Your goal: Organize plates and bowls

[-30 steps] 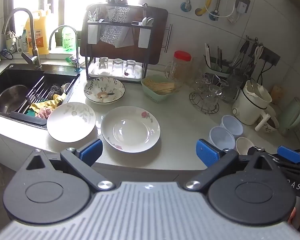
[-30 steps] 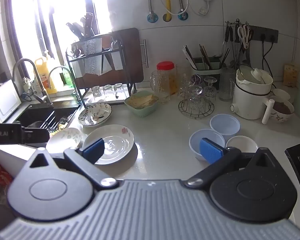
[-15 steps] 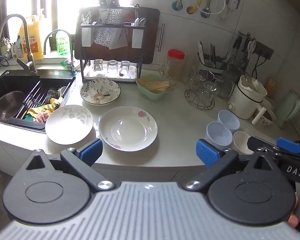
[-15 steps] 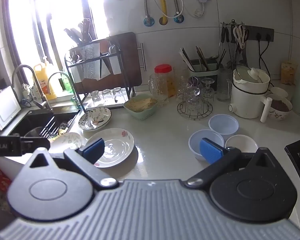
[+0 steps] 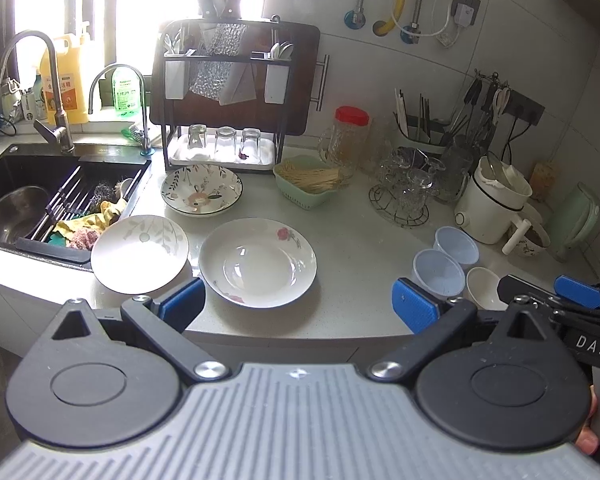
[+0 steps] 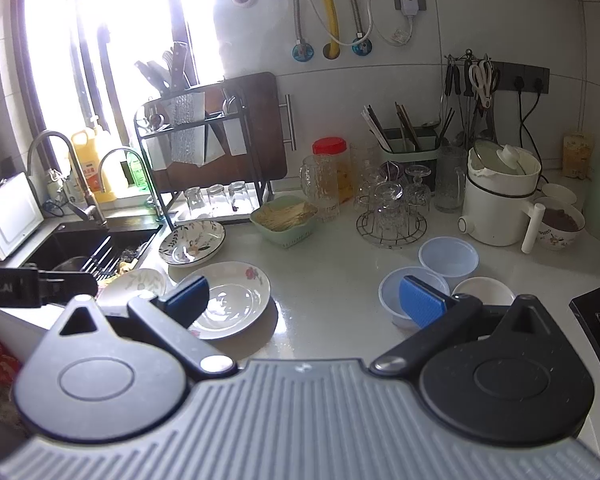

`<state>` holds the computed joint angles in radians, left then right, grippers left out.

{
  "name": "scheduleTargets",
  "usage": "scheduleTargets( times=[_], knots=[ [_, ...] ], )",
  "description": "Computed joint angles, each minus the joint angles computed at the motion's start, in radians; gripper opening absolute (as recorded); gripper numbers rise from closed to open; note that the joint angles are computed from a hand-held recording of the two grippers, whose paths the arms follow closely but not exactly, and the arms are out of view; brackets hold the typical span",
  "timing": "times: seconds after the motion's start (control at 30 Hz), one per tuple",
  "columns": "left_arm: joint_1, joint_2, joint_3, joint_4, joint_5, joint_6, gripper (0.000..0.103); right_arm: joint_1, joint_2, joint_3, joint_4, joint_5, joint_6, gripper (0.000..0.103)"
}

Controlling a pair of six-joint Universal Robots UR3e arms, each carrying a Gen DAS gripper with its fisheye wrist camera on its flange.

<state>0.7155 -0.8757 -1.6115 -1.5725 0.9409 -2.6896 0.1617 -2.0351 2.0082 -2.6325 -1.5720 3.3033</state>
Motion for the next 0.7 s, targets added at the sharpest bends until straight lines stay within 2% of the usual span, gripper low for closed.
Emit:
scheduleTargets(
  times=[0.27, 0.57, 0.7],
  knots=[
    [0.098, 0.048, -0.020, -0.089, -0.078, 0.083, 0.101, 0.033, 0.016, 0.007, -0.031, -0.037, 0.012, 0.103],
    [0.153, 0.054, -0.003, -0.144, -0.110, 0.147, 0.101, 0.091, 0.050, -0.003, -0.052, -0.083, 0.035, 0.103],
    [0.141, 0.034, 0.006, -0.123, -0.102, 0.144, 0.101, 0.105, 0.065, -0.017, -0.054, -0.100, 0.040, 0.103]
  ],
)
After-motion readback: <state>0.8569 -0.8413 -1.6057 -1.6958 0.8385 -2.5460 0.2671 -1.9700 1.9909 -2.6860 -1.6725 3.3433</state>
